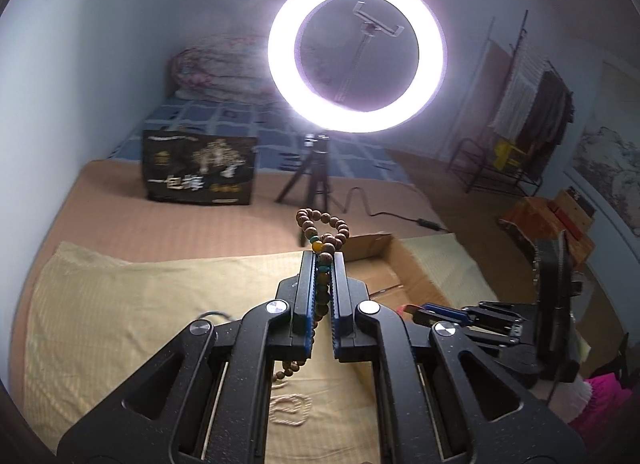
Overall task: Organize jewelry
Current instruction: 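Carry the watch in the right tool and the mala in the left tool over the box, then open the right tool to drop the watch while the left tool releases the mala into the box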
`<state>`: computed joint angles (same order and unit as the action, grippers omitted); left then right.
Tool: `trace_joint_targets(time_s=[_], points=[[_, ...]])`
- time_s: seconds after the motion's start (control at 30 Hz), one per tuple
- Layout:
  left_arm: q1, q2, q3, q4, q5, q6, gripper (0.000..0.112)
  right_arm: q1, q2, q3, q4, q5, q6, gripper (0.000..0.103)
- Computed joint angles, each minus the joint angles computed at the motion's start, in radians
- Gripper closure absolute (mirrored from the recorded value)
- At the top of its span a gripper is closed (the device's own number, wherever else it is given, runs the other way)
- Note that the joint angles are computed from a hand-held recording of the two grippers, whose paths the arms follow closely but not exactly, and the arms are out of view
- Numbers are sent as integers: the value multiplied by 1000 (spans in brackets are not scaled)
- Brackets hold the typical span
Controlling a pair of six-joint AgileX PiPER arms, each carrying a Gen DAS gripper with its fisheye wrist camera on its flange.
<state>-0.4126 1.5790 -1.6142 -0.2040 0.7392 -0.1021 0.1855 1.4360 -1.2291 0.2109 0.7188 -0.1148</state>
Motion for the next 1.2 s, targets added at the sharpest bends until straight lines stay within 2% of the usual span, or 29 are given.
trace_joint_targets(time_s=[0.23, 0.7, 1.0, 1.2], points=[[-77, 101, -98, 10, -11, -34, 108, -110, 6, 12, 20, 0, -43, 93], [-150, 335, -311, -38, -3, -39, 108, -218, 70, 21, -5, -16, -65, 93], [-157, 506, -449, -88, 53, -54, 108, -234, 125, 33, -58, -18, -34, 93], [-171, 584, -522, -65, 92, -70, 108, -237, 145, 42, -77, -16, -33, 93]])
